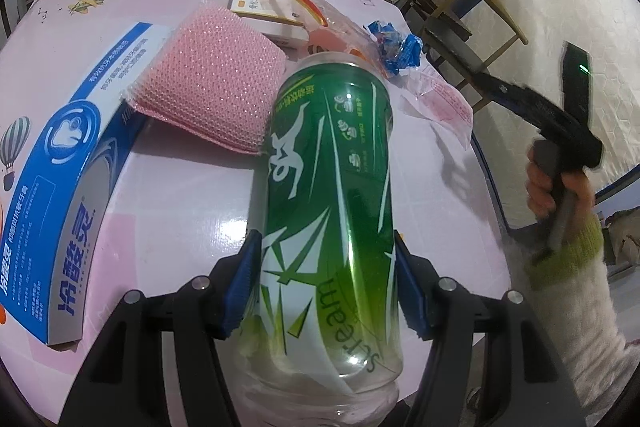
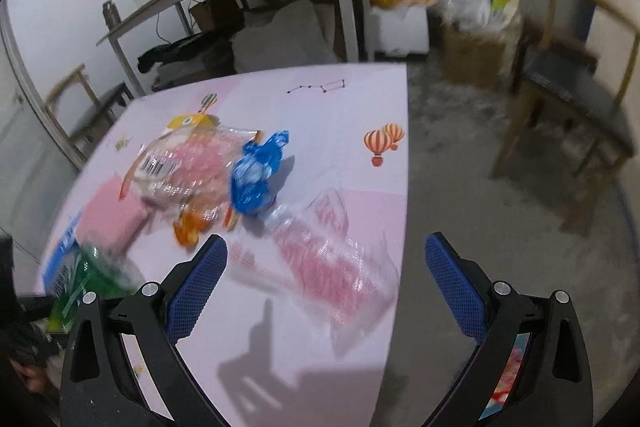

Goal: Collect trash
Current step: 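Reach the right tool to the clear plastic bag and close on it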

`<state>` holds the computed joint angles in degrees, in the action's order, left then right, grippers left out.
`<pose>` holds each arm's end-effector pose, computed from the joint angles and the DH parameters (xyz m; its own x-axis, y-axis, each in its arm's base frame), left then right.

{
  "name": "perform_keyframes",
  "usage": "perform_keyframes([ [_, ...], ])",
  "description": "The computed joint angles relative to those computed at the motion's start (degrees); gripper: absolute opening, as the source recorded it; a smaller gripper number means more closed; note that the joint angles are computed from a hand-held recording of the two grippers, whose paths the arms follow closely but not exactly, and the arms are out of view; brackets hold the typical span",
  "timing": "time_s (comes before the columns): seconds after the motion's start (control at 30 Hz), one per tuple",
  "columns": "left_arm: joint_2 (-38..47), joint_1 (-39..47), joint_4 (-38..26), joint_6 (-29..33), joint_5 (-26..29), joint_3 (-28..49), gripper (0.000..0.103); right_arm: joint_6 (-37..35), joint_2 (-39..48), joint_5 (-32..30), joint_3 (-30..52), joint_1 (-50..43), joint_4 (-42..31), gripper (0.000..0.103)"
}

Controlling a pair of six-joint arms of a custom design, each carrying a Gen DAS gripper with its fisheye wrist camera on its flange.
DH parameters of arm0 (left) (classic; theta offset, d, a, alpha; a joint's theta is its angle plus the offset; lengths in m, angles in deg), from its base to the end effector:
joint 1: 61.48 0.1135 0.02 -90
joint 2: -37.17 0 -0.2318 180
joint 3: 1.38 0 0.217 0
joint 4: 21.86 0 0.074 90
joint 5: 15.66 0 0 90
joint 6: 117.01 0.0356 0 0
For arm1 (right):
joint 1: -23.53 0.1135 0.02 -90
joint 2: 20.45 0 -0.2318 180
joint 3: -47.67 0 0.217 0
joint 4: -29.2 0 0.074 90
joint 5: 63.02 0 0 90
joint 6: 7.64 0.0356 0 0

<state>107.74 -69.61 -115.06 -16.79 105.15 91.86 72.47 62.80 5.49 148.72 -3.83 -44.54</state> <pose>0.1736 -0.0432 0.3171 -0.8670 0.2778 -0.4137 0.4515 0.7893 -0.4161 0.2363 -0.1076 0.3213 -0.7670 0.2169 -0.6039 0.1154 0.9724 0.2028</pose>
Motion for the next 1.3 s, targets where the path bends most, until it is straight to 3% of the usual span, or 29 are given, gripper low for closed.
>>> perform_keyframes([
  [0.1,0.23,0.1,-0.11,-0.15,0.32,0.12,0.061,-0.57,5.98,-3.93,1.84,-1.44,-1.18,0.095],
  [0.2,0.51,0.12,-0.13,-0.27,0.44,0.35,0.061,-1.32,6.3,-5.56,0.49,-1.16,-2.42,0.095],
  [0.37,1.35,-1.06,-0.58,-1.04,-0.35,1.58,0.061,-2.89,1.42,-1.72,-3.81,2.11,-2.91,0.094],
  [0.47,1.56,-1.4,-0.06,-1.57,-0.38,1.68,0.061,-3.0,-0.53,2.31,-5.08,4.18,-3.05,0.087],
  [0.73,0.67,-3.67,0.58,-4.19,-2.52,1.65,0.061,-1.44,-2.67,7.05,-6.51,5.9,-3.71,0.04],
  [0.83,0.39,-4.03,0.96,-5.07,-2.92,1.41,0.061,0.65,-3.8,7.97,-6.82,6.64,-4.79,0.033],
  [1.03,-1.05,-5.45,1.74,-6.98,-4.38,0.37,0.061,5.42,-9.38,7.6,-8.05,6.47,-9.35,0.029],
  [1.3,-1.04,-7.77,0.93,-9.43,-5.96,1.25,0.061,11.04,-21.82,2.47,-12.81,5.63,-21.08,0.031],
])
